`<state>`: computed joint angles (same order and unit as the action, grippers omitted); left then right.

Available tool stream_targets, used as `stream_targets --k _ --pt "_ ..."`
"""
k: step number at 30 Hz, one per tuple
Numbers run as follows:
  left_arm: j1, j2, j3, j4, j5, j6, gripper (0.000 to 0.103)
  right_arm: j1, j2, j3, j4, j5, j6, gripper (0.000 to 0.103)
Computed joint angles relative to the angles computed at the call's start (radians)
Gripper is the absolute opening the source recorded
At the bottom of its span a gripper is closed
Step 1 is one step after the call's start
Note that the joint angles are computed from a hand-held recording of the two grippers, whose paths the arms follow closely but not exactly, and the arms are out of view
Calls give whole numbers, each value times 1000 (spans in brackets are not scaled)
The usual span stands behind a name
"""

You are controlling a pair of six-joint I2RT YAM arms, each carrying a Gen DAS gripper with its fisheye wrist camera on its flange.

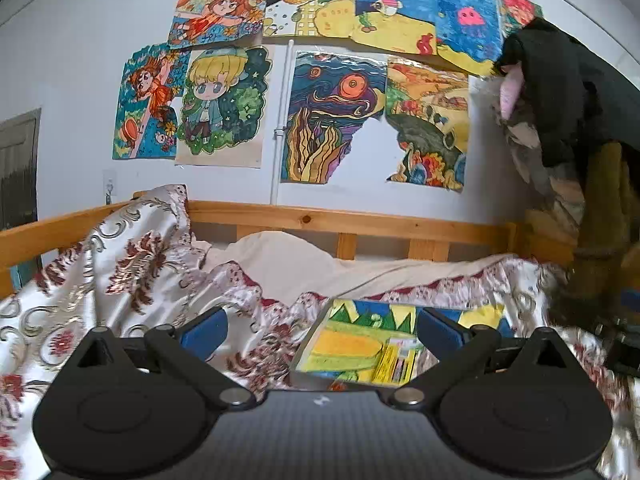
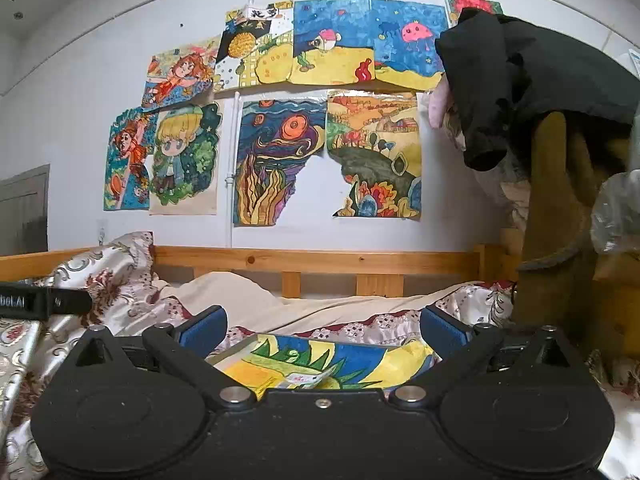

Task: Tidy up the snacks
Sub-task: 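Lift both tools away from the tray and back toward the snack pile, then grasp the blue tube box with the left tool while the right tool grasps the gold candy pack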

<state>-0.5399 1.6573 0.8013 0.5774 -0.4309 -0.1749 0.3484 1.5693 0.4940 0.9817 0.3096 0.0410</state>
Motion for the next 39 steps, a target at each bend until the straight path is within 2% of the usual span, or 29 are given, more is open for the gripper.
stream_targets --k 9,13,16,26,34,39 --pt "-5 -150 -234 47 -12 60 103 163 -150 -114 -127 124 -15 102" --pt "4 -200 -301 9 -14 88 103 222 -181 -129 -205 130 22 102" --pt "38 -217 -334 -14 21 95 103 269 -180 -131 -245 149 30 102" --pt "111 -199 -361 -14 87 100 103 325 -114 -83 -325 128 16 102" --pt "143 -136 -322 -30 133 135 103 321 -51 -31 -392 82 42 102" --pt "169 -83 -277 -29 199 181 103 310 -24 -9 -419 81 35 102"
